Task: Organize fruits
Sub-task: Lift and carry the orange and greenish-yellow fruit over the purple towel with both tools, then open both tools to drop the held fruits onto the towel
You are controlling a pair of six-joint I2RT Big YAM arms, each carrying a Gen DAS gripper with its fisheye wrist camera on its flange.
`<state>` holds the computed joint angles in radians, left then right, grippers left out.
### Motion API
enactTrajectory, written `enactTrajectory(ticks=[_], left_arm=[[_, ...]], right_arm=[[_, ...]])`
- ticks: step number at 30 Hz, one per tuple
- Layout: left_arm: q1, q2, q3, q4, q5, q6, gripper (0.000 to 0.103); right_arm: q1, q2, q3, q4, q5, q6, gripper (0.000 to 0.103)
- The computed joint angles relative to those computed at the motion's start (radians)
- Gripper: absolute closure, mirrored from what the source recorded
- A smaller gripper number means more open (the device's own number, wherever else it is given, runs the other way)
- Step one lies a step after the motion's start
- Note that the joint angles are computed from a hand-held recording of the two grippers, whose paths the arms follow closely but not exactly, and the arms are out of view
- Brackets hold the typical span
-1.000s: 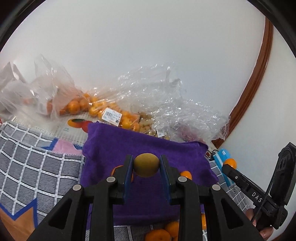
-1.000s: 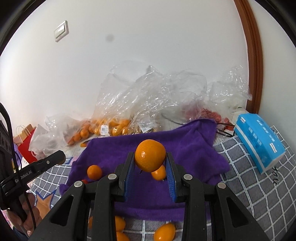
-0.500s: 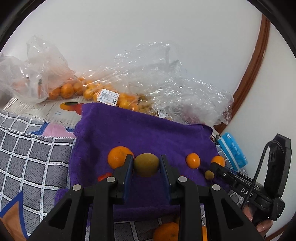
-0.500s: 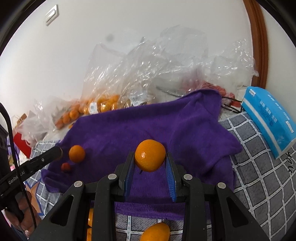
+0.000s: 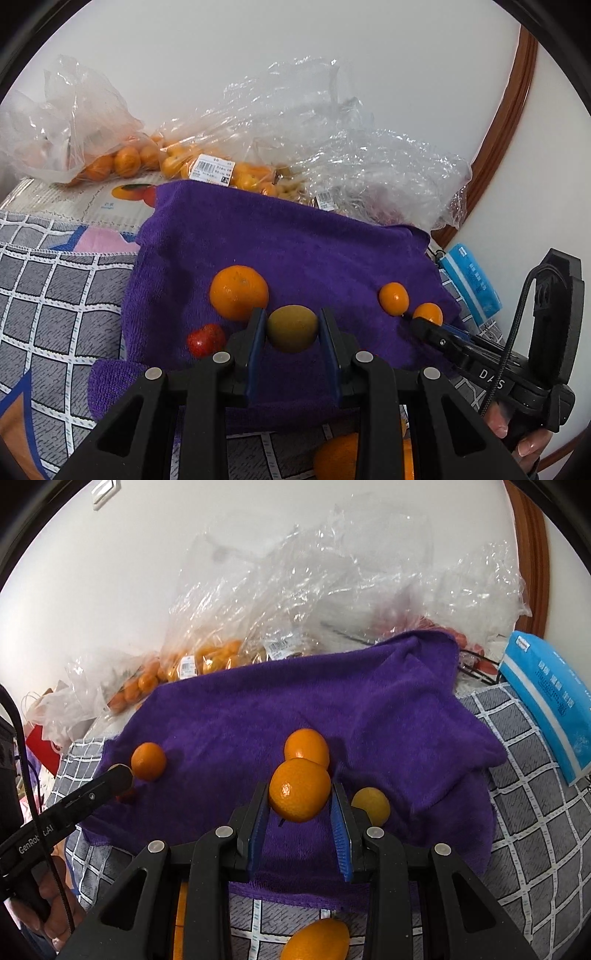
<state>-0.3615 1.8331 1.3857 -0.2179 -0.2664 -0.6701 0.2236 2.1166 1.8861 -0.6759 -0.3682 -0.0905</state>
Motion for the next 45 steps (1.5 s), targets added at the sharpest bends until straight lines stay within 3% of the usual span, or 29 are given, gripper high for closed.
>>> enactTrajectory(ticks=[8, 21, 25, 31, 34, 36, 37, 43, 45], left_arm=[[-0.001, 0.007, 0.006, -0.012, 0.008, -0.005, 0.076], [-0.002, 0.010, 0.010, -0.016, 0.000, 0.002, 0.076], [-0.002, 0.011, 0.010, -0.016, -0.005, 0.002, 0.076], [-0.004, 0.003, -0.002, -0.005, -0.019, -0.008, 0.076], [-0.006, 0.001, -0.004, -0.004, -0.026, -0.004, 0.068], [-0.011, -0.003, -0.006, 0.003, -0.041, 0.003, 0.051], [-0.014, -0.006, -0.011, 0.012, -0.048, 0.010, 0.049], [-0.023, -0.016, -0.020, 0.037, -0.079, 0.026, 0.046], [-0.025, -0.025, -0.034, 0.057, -0.101, 0.021, 0.046]], right_arm=[[0.015, 0.003, -0.004, -0.003, 0.063, -0.034, 0.071], [0.016, 0.017, 0.020, -0.033, 0.053, -0.045, 0.070], [0.014, -0.001, -0.003, -0.009, 0.039, -0.045, 0.057], [0.011, -0.043, -0.058, 0.056, 0.043, -0.036, 0.057], [0.010, -0.055, -0.072, 0.079, 0.057, -0.030, 0.056], [0.010, -0.061, -0.081, 0.094, 0.070, -0.028, 0.055], [0.010, -0.066, -0.088, 0.104, 0.077, -0.025, 0.054], [0.004, -0.080, -0.105, 0.122, 0.041, -0.018, 0.054], [0.010, -0.086, -0.112, 0.130, 0.078, -0.020, 0.054]])
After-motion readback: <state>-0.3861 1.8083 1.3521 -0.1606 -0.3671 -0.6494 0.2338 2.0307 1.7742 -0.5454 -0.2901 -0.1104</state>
